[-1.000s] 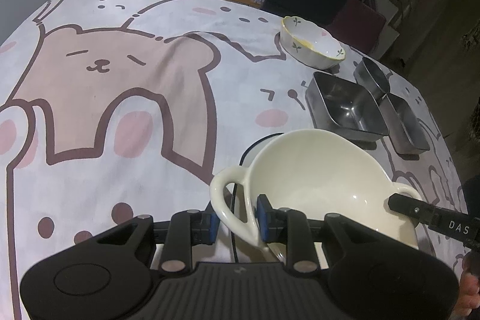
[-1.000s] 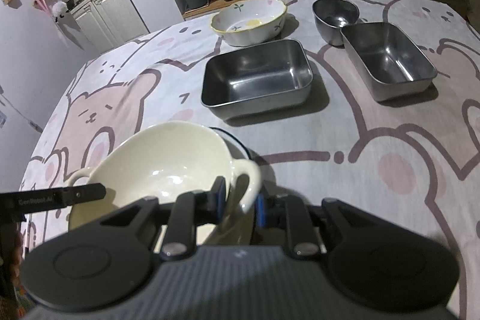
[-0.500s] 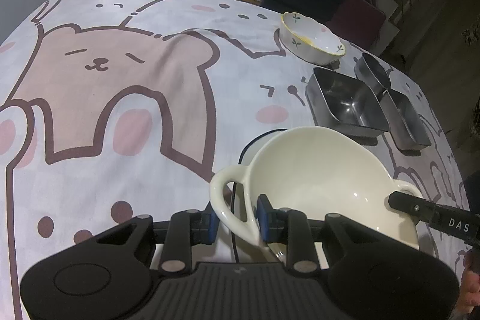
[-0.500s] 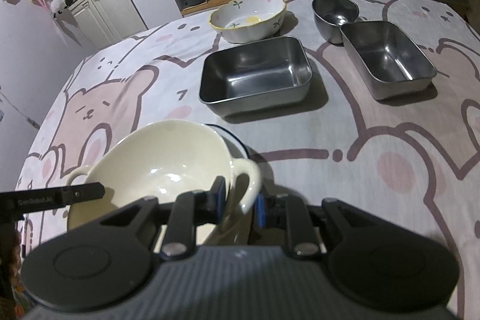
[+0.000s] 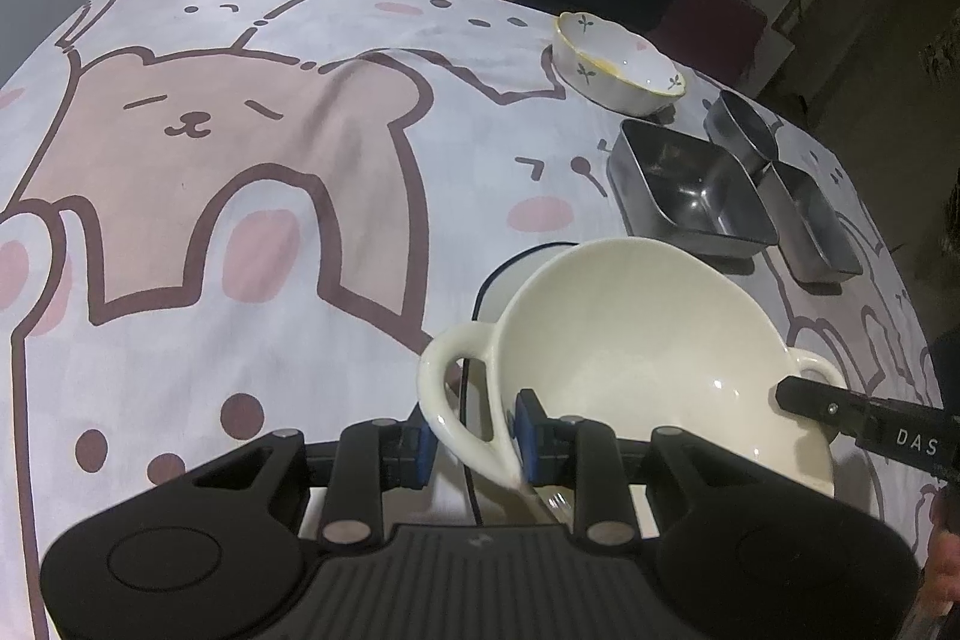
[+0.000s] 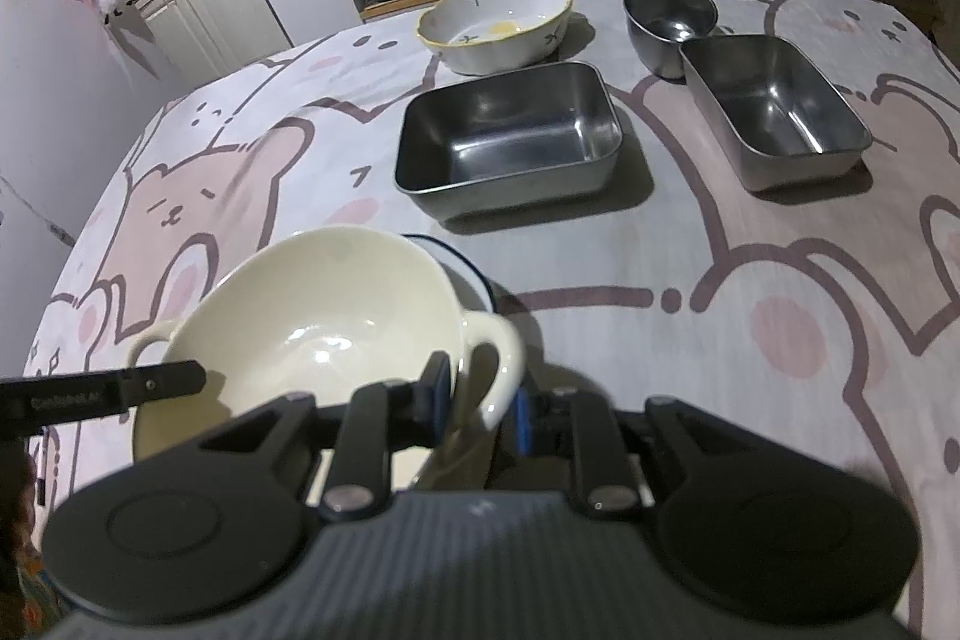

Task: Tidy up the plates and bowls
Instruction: 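Lower the cream handled bowl onto the cloth beside the steel trays with both tools, then open both tools to release the cream bowl and pull back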

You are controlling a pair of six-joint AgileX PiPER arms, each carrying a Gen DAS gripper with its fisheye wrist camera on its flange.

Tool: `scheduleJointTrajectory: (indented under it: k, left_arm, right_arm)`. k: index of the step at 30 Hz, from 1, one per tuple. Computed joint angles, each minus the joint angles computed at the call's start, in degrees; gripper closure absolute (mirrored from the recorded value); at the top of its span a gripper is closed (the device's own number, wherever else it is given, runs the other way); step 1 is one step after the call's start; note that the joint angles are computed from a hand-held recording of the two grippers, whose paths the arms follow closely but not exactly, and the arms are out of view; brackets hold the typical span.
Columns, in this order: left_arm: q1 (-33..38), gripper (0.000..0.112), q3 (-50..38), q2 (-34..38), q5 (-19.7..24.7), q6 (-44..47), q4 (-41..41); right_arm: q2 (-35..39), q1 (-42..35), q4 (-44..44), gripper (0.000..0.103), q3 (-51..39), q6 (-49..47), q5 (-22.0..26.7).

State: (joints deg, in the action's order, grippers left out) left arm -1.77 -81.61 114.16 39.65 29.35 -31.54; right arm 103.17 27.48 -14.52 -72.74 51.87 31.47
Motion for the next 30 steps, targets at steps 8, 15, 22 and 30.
scheduleJointTrajectory:
  k: [8, 15, 22, 30]
  left_arm:
    - [0.3, 0.083, 0.4, 0.0, 0.6, 0.7, -0.3]
    - [-0.1, 0.083, 0.6, 0.0, 0.4, 0.3, 0.6]
    - [-0.1, 0.082, 0.2, 0.3, 0.6, 0.1, 0.8]
    - [-0.8, 0.079, 1.0, -0.5, -0.5, 1.0, 2.3]
  right_arm:
    - [-0.1, -0.7, 2.6, 0.076, 0.7, -2.6, -0.1]
    - [-0.1, -1.0, 4.1, 0.076, 0.7, -4.1, 0.3]
    - [0.8, -1.1, 4.9, 0.074, -0.5, -5.8, 1.5]
    - [0.9, -1.2, 5.4, 0.073, -0.6, -6.6, 1.5]
